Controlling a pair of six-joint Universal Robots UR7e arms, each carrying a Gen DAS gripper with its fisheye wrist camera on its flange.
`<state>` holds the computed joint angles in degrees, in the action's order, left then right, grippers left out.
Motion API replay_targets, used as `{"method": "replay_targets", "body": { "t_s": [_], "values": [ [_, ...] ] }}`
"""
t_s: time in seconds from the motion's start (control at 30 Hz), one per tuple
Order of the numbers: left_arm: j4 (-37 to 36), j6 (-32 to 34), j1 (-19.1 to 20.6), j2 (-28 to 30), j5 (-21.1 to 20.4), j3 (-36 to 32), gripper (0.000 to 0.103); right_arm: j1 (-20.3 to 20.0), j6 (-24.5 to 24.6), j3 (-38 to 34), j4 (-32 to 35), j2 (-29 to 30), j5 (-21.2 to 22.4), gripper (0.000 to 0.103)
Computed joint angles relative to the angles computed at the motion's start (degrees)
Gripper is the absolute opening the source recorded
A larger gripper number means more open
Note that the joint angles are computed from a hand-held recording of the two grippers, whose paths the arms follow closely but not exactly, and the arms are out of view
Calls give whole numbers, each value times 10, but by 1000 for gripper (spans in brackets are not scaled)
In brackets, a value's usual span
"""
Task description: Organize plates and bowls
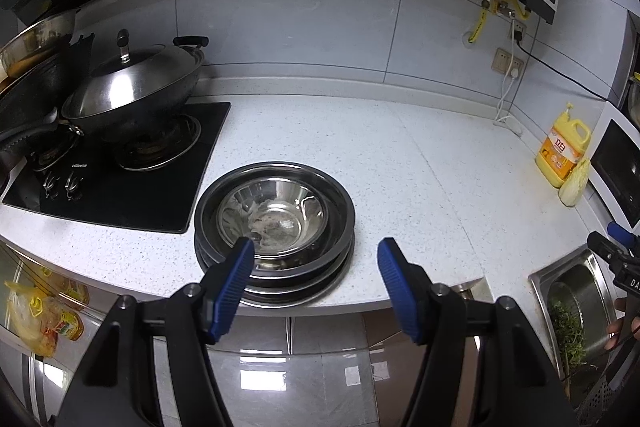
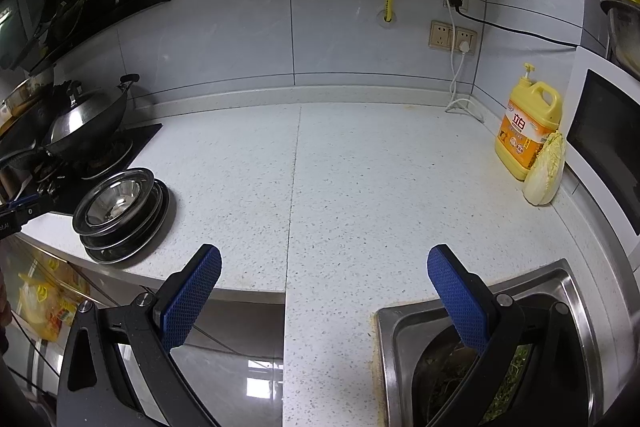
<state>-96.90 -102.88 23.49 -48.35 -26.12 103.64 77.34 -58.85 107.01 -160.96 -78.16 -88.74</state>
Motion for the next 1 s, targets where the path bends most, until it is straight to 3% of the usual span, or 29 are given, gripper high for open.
{"method": "replay_targets", "body": {
  "t_s": [0.33, 0.63, 0.77, 1.0],
  "values": [
    [53, -45, -1, 2, -1, -17, 62, 0, -5, 2, 2, -2, 3, 102],
    [48, -49, -3, -2, -8, -13, 62, 2, -7, 4, 0, -3, 3, 102],
    [8, -26, -2, -8, -10, 0, 62, 3, -9, 4, 0, -2, 1, 102],
    [33, -35, -1, -5, -9, -9, 62, 6, -14, 6, -3, -1, -1, 102]
  ]
}}
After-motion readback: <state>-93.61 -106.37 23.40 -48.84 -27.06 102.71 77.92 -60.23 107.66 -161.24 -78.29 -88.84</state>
